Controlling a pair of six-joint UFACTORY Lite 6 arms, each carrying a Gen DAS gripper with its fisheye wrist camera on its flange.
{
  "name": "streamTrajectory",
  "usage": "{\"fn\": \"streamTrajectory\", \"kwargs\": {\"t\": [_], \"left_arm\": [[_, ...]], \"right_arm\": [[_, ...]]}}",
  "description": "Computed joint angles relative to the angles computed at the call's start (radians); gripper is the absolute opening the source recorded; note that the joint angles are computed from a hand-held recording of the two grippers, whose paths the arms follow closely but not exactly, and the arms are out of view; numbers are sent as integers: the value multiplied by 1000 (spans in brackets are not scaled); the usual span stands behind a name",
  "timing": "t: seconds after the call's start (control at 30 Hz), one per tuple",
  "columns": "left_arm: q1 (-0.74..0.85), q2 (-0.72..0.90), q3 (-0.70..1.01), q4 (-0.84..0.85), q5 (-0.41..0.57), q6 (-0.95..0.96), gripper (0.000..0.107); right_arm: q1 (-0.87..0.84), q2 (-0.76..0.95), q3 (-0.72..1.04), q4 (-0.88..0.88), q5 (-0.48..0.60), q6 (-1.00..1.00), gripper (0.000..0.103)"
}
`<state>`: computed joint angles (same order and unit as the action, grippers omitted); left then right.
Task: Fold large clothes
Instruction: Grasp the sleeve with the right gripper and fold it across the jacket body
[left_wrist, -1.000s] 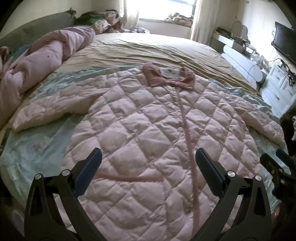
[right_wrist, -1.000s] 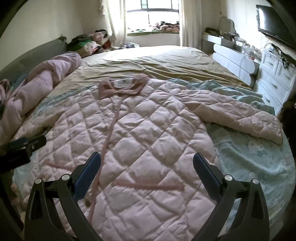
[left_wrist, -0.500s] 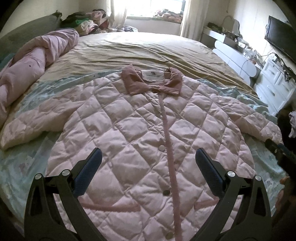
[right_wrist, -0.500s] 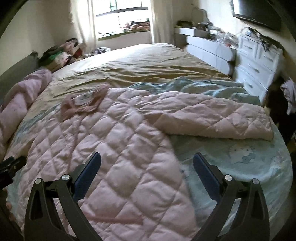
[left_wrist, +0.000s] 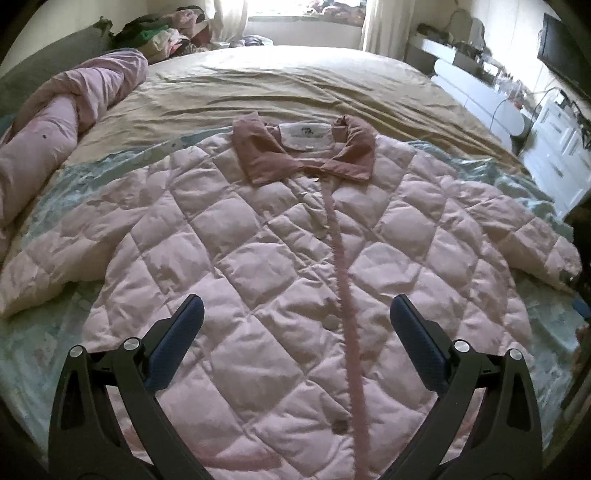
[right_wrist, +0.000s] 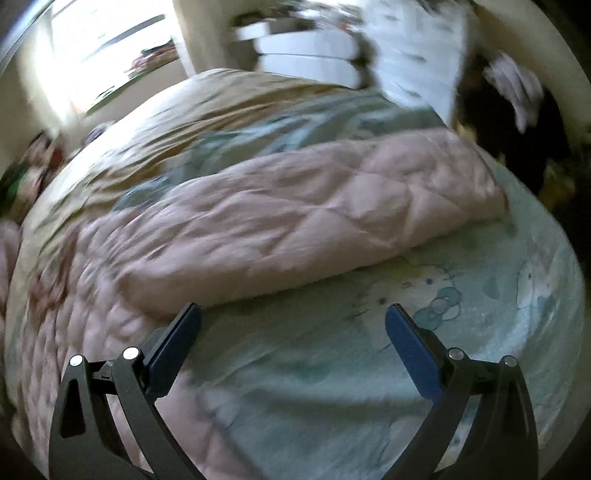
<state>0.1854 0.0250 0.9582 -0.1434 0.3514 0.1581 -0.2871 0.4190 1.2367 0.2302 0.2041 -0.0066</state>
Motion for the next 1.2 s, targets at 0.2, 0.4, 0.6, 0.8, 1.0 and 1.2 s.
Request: {"fn": "streamTrajectory", "kwargs": {"t": [0.2, 0.4, 0.6, 0.8, 1.0, 1.2], "left_arm": [[52, 70, 81, 12, 9, 16, 95], [114, 102, 158, -6, 47, 34, 95], [145, 91, 181, 19, 64, 24, 95], [184, 86, 220, -20, 102, 80, 95], [216, 94, 273, -49, 152, 113, 95], [249, 92, 337, -62, 197, 141, 95]], "right_arm": [[-178, 290, 322, 246, 131, -101, 99], [-285, 551, 654, 349, 242, -67, 99], [-358, 629, 756, 544, 261, -177, 47], [-348, 462, 587, 849, 196, -569, 18], [-310, 299, 509, 994, 213, -781, 15], [-242, 199, 543, 970, 255, -809, 14]]}}
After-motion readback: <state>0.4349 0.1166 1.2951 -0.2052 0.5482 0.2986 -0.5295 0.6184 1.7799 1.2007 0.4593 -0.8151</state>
